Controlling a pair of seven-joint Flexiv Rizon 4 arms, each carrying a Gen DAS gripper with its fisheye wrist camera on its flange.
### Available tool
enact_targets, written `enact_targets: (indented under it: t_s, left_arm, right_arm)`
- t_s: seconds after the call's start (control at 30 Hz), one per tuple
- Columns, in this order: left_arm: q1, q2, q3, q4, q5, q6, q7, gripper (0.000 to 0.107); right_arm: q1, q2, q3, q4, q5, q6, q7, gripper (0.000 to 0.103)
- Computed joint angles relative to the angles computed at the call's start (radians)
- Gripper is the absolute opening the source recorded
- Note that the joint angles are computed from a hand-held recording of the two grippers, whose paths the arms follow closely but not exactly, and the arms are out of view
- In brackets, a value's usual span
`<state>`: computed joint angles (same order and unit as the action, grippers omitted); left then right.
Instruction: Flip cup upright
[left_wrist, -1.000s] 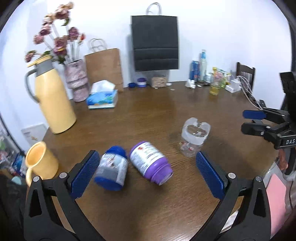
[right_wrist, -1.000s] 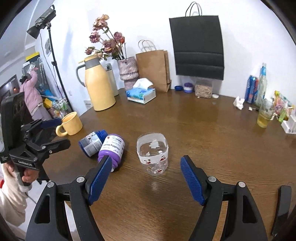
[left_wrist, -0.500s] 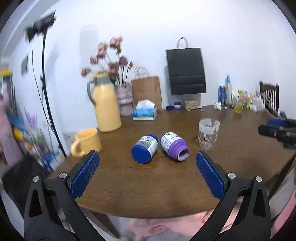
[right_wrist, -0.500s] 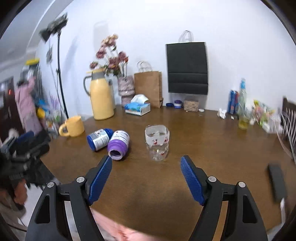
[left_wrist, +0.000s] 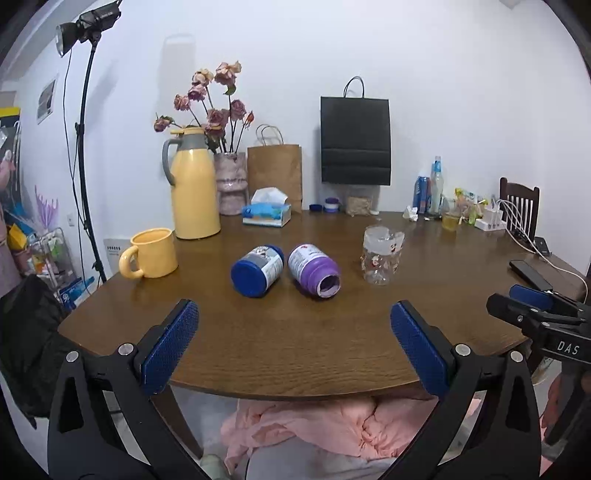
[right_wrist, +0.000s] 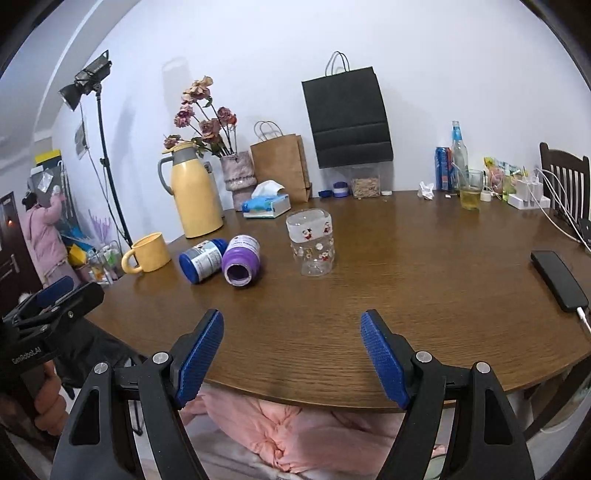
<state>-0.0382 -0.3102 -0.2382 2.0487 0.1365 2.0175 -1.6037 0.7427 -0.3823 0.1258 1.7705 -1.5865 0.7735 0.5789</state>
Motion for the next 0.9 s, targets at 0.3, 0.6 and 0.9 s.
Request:
enact_targets:
  t_s: [0.3,0.6,0.9]
  left_arm:
    - [0.058,0.009,-0.042,0.005,0.048,0.009,-0.055,0.103]
    - [0.129,0.009,-0.112,-0.003,0.112,-0.022,-0.083,0.103]
    - [0.182,0.007,-0.168,-0.001,0.127,-0.043,-0.091,0.103]
  right_arm:
    - [0.014,-0.003,0.001,-0.008,-0.035,-0.024,-0.015,0.081]
    - [0.012,-0.003,0.001,-0.008,-0.055,-0.019,-0.014,0.081]
    - [0.019,-0.005,0.0,-0.012,-0.067,-0.041,-0.012,0.081]
